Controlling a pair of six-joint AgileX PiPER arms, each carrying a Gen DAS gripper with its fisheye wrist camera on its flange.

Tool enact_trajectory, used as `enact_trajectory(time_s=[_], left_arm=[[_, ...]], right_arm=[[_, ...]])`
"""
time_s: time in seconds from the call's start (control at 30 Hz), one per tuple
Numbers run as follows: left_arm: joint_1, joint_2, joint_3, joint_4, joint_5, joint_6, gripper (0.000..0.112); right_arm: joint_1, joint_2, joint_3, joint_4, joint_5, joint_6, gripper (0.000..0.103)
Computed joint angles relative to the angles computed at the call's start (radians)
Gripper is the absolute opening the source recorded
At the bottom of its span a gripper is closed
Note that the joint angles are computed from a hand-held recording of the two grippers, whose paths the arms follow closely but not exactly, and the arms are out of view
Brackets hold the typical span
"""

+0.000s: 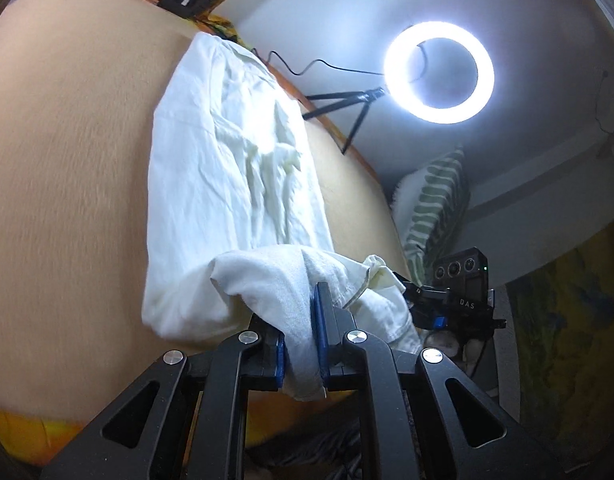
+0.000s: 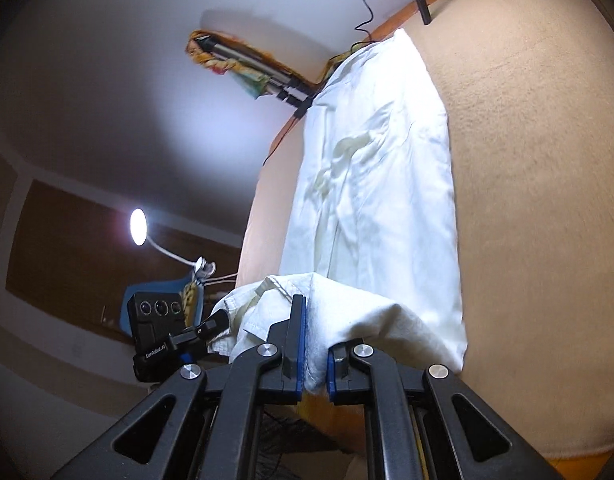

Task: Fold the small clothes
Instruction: 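Lift the hem with both tools and fold it over toward the collar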

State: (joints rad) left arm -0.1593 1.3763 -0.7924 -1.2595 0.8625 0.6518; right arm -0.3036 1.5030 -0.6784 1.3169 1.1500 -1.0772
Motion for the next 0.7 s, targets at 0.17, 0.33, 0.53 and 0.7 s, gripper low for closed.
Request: enact_trajectory(time_s=[0.17, 0.33, 0.53, 0.7], left_arm=[[-0.022, 0.109, -0.079, 0.018, -0.049, -0.021, 0.01], [-0.005, 0.201, -0.136, 0.033, -0.059, -0.031, 0.01], [-0.012, 0.247, -0.168, 0.067, -0.073, -0.056, 0.01], [-0.028, 0.239, -0.212, 0.138, -0.072, -0.126, 0.028]], right_arm=[[0.073, 0.13, -0.122, 0.028, -0.091, 0.053, 0.006], [0.097, 0.242, -0.218, 0.003, -0.14, 0.113, 0.006], [0.123, 0.296, -0.294, -0.041, -0.159, 0.148, 0.007], [0.115, 0.257, -0.288, -0.05, -0.154, 0.126, 0.025]])
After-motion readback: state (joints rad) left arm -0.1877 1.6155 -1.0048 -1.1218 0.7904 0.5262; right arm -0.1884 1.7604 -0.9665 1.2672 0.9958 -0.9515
